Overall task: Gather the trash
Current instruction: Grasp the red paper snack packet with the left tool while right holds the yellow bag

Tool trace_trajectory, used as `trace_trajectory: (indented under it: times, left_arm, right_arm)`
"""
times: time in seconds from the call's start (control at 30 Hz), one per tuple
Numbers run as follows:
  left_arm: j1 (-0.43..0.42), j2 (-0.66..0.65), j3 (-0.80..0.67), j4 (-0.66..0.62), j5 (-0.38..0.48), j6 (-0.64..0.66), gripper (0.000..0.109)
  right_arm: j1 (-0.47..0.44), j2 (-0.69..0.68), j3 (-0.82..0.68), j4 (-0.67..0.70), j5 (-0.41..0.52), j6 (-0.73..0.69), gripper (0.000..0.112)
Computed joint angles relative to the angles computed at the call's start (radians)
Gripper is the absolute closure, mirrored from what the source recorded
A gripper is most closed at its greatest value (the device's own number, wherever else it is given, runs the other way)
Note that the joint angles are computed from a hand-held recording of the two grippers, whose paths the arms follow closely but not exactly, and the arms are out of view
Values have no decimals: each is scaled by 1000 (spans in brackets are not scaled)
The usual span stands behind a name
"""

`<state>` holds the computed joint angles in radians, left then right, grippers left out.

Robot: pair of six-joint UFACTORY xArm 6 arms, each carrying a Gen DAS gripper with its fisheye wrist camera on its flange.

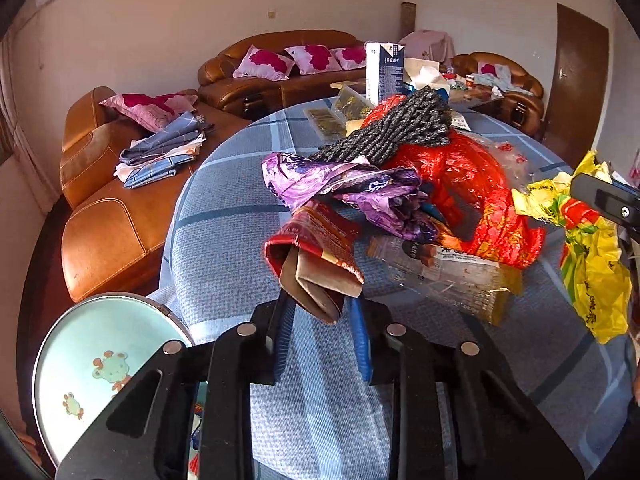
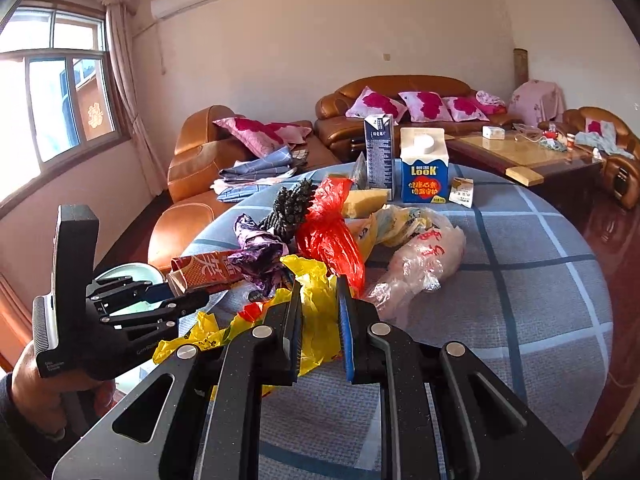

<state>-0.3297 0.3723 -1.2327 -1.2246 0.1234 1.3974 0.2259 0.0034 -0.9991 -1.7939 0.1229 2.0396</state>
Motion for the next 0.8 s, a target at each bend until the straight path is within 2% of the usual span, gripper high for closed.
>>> trace_trajectory:
  times: [0.03,0.07,0.13,0.23,0.3,0.37,0.43,0.5,0.73,0.8]
  left_arm:
    - [3,-9,6,-28,13,18,97]
    - [-1,-19,11,-81,4,60,99]
    - [-2,-39,21,-156,6,122,99]
    - [-4,-42,25,-166,5,135,99]
    - [-13,-41,17,-250,-24,229,100]
    - [-6,-57,24,-297,-5,256,100]
    - [-2,-80,31,-396,-4,346,100]
    - [2,-101,43,-417,1,361,101]
    - [9,-139,51,-605,-16,539,102]
    - [11,-142,53,-607,-14,545,103]
  right_arm:
    - [4,-3,0,-1,3,-2,96]
    - [10,-8,2,-1,9,-6,96]
    - [21,-15,4,4,23,-20,96]
    - [24,-12,2,16,23,-33,96]
    - [23,-11,5,15,23,-30,96]
    - [22,-12,9,2,22,-14,96]
    - [21,-11,4,-23,13,11,96]
    - [26,-8,-7,-43,11,21,96]
    - [33,16,-46,-77,-5,29,96]
    - [36,16,-47,-80,-5,30,96]
